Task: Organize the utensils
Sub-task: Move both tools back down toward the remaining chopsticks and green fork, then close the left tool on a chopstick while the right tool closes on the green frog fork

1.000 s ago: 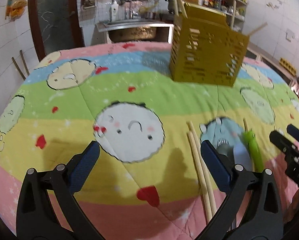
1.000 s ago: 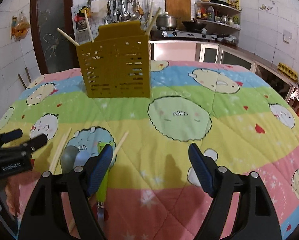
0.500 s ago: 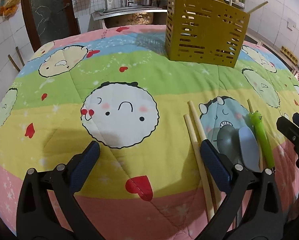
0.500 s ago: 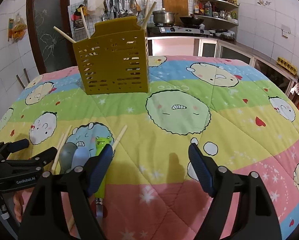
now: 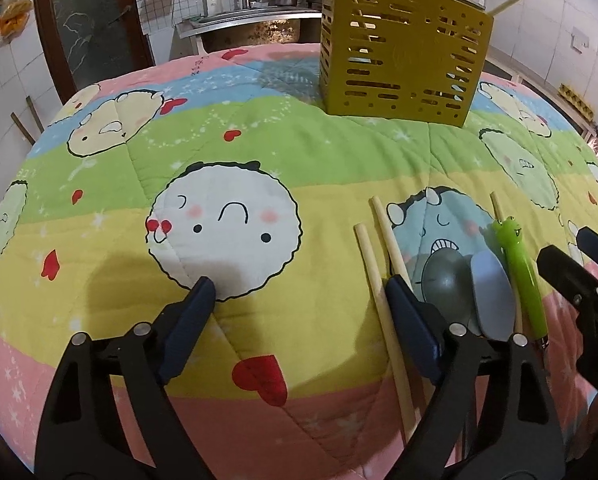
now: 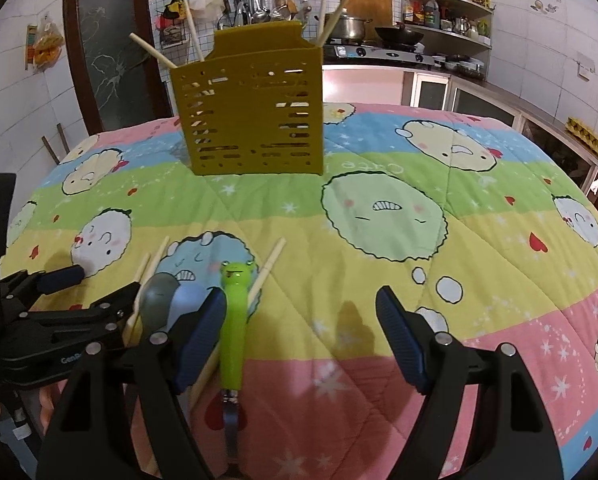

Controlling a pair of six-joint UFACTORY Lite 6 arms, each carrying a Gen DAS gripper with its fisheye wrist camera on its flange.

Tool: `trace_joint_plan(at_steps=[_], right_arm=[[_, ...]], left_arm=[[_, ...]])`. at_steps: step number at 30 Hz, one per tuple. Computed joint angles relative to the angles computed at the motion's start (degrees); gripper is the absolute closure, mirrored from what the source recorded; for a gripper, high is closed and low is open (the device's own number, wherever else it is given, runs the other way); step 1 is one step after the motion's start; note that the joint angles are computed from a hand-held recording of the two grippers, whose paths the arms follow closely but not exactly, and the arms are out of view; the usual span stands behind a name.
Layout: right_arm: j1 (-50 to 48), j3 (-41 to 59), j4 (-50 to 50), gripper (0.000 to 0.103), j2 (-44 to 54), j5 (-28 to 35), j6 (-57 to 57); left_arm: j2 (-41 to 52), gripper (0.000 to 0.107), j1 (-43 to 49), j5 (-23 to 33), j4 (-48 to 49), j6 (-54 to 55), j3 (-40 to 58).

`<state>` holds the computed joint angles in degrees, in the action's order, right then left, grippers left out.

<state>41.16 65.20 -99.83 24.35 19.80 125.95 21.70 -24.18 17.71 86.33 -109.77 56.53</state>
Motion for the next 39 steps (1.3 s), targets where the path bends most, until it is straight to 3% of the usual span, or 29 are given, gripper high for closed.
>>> trace_joint_plan(at_steps=[7, 9, 14, 17, 21, 29, 35, 39], right_arm=[[0.9, 3.5, 8.4, 0.043, 3.0, -1.5, -9.8], [0.8, 4.1, 8.6, 0.054, 3.9, -1.8, -9.9], [-0.6, 8.5, 15.4, 0.071, 7.3, -5.3, -17.5], [-1.0, 9.9, 16.3, 0.086, 8.3, -7.0, -18.6], [-2.2, 8.1, 10.9, 0.086, 6.3, -8.2, -13.3], [-6.2, 4.9, 3.7, 0.086, 4.0, -9.9, -6.0], [-6.8, 4.2, -2.4, 0.086, 3.9, -10.3, 0.8], [-6.8, 3.8, -3.4, 0.086, 3.6, -10.0, 1.6]], left_arm=[[-0.2, 0.027, 0.7, -1.0, 1.7, -1.5, -0.1], [-0.3, 0.027, 0.7, -1.1, 1.9, -1.6, -0.2], [0.2, 0.028, 0.6, -0.7, 0.6, -0.8, 0.4], [0.6, 0.034, 0.6, -0.6, -0.3, -0.1, 1.0], [0.9, 0.048, 0.4, -1.1, -2.1, 1.3, 2.2], [3.4, 0.067, -0.8, -1.5, -9.7, 8.2, 6.4], [5.0, 0.093, -1.3, -2.0, -17.3, 16.6, 9.2], [4.9, 0.099, -1.3, -2.2, -16.6, 16.4, 9.0]])
